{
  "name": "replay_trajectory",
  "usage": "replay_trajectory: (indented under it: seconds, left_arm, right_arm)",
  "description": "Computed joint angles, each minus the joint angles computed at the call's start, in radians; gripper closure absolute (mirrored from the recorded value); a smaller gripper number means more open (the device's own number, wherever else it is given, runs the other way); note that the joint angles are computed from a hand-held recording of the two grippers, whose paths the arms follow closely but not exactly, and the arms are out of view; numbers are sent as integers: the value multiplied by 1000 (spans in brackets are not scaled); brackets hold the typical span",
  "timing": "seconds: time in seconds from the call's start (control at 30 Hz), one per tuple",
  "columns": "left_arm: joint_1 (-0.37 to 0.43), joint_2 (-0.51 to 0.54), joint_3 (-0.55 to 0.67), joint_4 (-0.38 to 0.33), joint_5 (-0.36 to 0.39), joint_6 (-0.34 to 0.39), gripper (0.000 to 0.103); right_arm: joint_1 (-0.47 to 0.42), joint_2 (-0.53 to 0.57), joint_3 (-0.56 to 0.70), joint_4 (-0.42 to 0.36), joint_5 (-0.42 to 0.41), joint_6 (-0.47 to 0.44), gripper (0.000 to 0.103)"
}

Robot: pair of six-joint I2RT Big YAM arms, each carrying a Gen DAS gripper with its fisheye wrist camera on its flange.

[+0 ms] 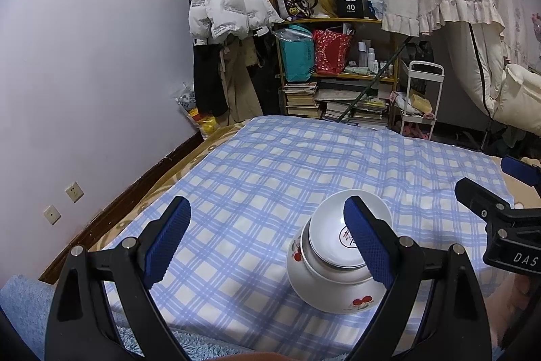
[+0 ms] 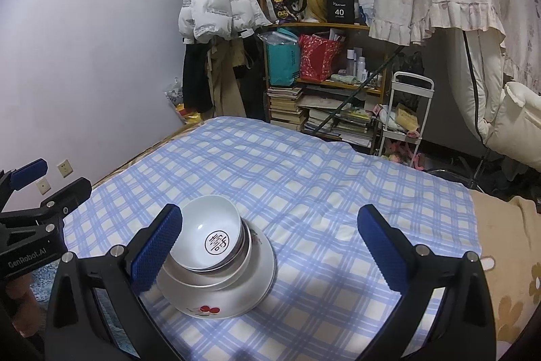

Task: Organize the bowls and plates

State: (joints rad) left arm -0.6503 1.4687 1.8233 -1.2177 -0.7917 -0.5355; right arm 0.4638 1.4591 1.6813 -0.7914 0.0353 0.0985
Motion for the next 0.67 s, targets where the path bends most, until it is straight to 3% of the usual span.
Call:
replay_trajectory:
  seconds: [0.67]
  left_arm:
    - [1,-1,-7,-16,8,-14,12]
  right_arm:
    - [-14,2,3,-13,-4,4,0]
